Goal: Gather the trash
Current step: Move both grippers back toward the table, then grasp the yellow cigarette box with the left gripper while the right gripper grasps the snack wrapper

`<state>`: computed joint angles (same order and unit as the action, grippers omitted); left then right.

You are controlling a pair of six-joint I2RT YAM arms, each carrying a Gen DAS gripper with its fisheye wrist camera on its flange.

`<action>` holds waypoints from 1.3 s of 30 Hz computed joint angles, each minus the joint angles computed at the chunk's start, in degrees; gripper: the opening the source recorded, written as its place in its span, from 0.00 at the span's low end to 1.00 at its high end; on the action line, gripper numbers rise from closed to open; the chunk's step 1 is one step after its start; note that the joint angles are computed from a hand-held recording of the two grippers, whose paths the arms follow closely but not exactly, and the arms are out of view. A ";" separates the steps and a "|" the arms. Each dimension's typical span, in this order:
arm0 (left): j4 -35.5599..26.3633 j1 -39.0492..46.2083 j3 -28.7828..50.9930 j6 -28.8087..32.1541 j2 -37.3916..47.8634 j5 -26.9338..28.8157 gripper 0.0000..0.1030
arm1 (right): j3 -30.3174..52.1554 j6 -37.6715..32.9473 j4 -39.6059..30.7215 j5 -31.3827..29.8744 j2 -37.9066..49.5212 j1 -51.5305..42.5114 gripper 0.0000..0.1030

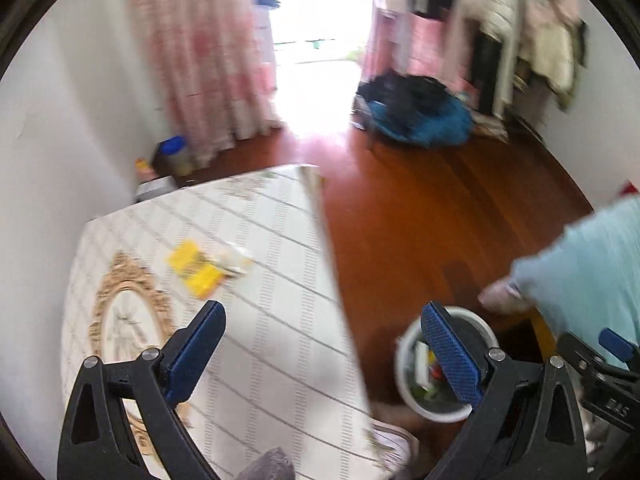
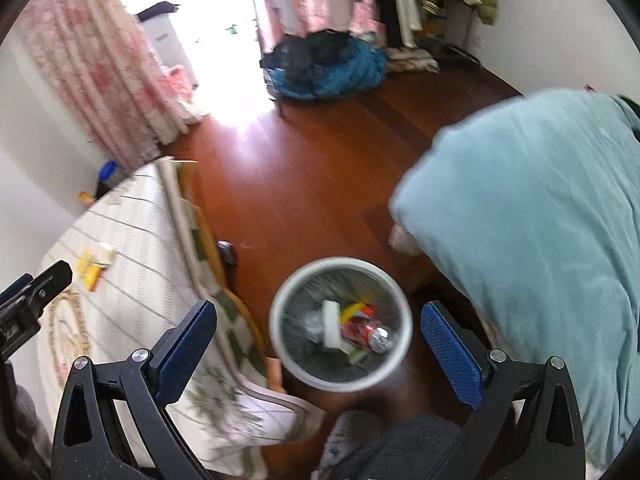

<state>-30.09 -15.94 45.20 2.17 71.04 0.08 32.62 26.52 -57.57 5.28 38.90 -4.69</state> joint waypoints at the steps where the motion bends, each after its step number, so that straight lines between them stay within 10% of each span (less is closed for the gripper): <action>1: 0.52 2.94 0.33 1.12 1.11 0.46 0.97 | 1.79 3.10 1.64 1.29 3.14 5.06 1.00; 14: 18.16 36.36 10.91 13.62 40.24 -3.73 0.99 | 33.51 5.87 29.57 -5.90 65.20 31.79 0.97; 18: 18.71 39.06 16.33 14.61 48.78 -4.61 0.99 | 50.08 4.69 28.50 -8.21 81.95 32.49 0.65; 26: 17.05 39.94 20.86 14.67 52.86 -3.87 0.99 | 82.54 1.39 13.30 -13.09 107.32 32.00 0.40; 30: 14.83 38.39 22.53 12.78 52.29 -2.37 0.99 | 75.98 0.20 18.28 -9.21 103.41 33.99 0.24; 39: -2.45 28.73 42.24 3.18 61.94 5.19 0.98 | 54.41 6.27 28.21 -5.67 90.68 28.43 0.24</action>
